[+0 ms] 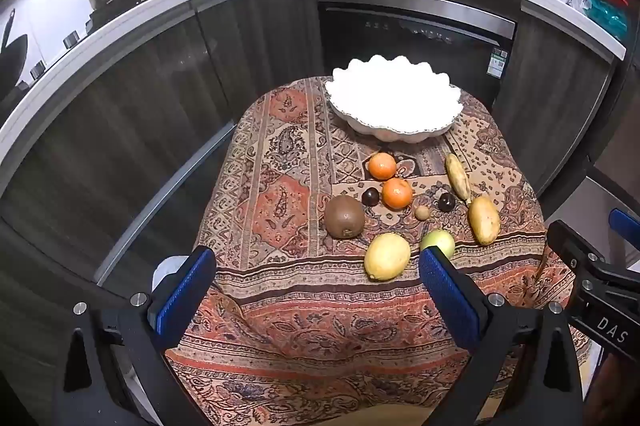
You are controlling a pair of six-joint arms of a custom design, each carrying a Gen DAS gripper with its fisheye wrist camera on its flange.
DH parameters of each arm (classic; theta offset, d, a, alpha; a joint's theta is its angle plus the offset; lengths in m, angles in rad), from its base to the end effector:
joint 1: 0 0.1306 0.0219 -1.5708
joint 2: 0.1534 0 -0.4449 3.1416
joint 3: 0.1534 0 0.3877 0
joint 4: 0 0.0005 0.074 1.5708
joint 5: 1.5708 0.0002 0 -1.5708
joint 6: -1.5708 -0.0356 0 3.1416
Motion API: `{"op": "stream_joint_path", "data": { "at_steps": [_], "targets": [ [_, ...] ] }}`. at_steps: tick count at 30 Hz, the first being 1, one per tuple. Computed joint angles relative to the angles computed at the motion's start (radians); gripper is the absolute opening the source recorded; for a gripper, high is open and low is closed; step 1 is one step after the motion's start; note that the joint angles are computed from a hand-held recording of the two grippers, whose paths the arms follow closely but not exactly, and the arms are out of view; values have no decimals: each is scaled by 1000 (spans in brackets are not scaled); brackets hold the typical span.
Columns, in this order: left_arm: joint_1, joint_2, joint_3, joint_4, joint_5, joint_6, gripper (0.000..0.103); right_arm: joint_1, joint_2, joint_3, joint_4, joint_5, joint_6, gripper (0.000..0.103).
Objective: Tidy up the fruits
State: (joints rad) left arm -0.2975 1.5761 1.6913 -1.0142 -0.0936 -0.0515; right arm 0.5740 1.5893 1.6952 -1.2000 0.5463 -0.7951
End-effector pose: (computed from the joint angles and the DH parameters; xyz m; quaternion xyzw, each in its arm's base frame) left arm 0.5222 -0.1571 0.5287 0.1486 0.9314 0.0034 0.3322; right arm 0.4564 0.2725 0.5171 0.1665 0.9230 -0.0593 0.3419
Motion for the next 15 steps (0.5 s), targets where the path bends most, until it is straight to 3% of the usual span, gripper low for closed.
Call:
{"op": "stream_joint_path", "data": {
  "at_steps": [15],
  "targets": [
    [2, 2, 7, -16, 4, -2, 103, 1, -1, -8, 4, 7, 4, 99]
  ]
}}
